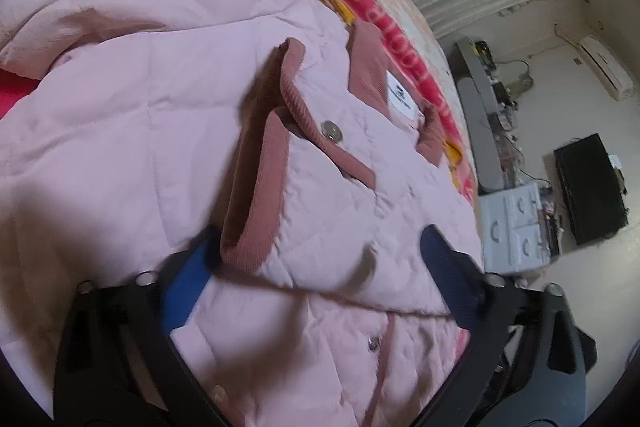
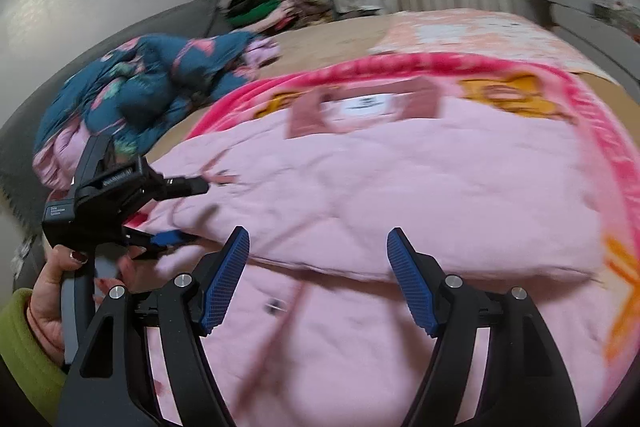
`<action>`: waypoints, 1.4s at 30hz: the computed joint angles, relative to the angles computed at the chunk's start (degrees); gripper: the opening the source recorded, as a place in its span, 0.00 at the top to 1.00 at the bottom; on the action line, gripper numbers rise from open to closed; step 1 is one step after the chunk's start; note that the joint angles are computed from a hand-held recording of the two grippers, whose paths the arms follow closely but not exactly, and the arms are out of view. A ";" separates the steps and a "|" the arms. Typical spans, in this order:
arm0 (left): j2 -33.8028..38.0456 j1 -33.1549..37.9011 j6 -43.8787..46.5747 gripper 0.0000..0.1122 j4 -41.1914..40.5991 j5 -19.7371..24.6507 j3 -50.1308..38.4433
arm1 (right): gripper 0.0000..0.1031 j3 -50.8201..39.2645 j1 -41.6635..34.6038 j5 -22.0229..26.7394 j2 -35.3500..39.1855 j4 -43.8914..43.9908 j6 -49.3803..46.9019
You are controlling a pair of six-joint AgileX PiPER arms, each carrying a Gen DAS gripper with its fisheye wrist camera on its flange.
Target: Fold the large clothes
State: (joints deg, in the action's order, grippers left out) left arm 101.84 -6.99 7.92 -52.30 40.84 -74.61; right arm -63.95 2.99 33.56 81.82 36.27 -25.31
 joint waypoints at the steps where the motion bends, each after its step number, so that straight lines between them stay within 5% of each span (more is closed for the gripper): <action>1: 0.23 -1.03 -2.84 0.57 3.74 -0.92 -0.93 | 0.32 0.79 -1.50 0.44 -0.94 -0.33 0.11; 2: 0.39 -1.90 -4.91 0.60 6.91 -1.53 -1.59 | 0.33 1.59 -3.83 1.32 -2.01 -0.15 -0.29; 4: 0.43 -2.84 -3.79 0.84 7.84 -1.99 -1.91 | 0.33 2.69 -7.02 2.17 -3.19 0.28 -1.37; 9: -3.77 -5.57 -6.48 0.90 16.89 -3.21 -4.00 | 0.33 3.85 -14.28 3.59 -5.32 -1.23 -1.68; 19: -6.98 -7.44 -15.70 0.90 36.46 -3.57 -9.78 | 0.33 -5.37 -12.17 3.32 1.16 -7.47 3.76; 32: -4.43 -4.33 -13.29 0.85 34.38 -6.05 -0.87 | 0.33 -11.74 -5.60 3.63 10.95 -18.17 12.52; 42: -4.98 -5.73 -16.85 0.71 39.11 -6.97 0.46 | 0.33 -10.24 -6.36 2.14 14.15 -23.25 19.00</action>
